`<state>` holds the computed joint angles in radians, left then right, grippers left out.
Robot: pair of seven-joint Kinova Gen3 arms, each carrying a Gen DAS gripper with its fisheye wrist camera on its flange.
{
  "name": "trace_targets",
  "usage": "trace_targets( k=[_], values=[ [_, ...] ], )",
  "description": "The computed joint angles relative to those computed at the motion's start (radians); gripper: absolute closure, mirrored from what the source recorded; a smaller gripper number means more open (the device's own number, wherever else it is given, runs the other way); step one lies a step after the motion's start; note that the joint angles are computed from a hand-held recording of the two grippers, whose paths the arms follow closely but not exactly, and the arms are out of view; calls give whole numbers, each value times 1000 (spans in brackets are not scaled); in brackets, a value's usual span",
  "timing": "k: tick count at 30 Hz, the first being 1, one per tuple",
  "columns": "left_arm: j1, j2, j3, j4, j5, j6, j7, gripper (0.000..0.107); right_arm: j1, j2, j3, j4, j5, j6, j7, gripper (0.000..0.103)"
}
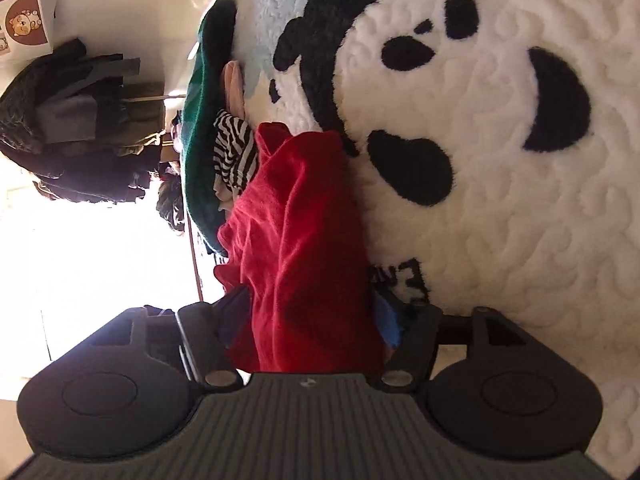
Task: Fold clothes
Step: 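Grasp the folded red shirt with both grippers and lift it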
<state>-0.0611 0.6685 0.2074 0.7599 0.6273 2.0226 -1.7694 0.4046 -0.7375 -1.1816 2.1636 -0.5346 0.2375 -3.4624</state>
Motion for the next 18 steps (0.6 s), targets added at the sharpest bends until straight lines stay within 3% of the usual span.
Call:
trace_targets(
  k=[3,4,7,8,10,11,12,18],
  values=[
    [-5,-3,-8,10,-6,-10,6,46,51,27,-30,-46,34,59,13,45],
    [-1,-9,-9,19,-11,-21,2,46,74,34,-43,-65,35,83,35,55],
    [12,-30,-12,46,-24,-50,-10,46,122,34,-71,-102,36,127,64,63],
    [16,-34,-12,47,-27,-53,-10,46,131,37,-74,-112,32,145,74,73],
    [20,-36,-10,34,-37,-42,-23,58,143,39,-78,-122,26,164,100,80],
    [22,-33,-9,22,-42,-31,-29,75,146,40,-78,-127,24,172,114,81],
    [23,-31,-8,9,-46,-19,-34,79,150,43,-73,-137,23,187,127,82],
    [28,-120,-22,71,-75,-80,-115,83,158,60,-42,-197,25,288,203,83]
  ],
)
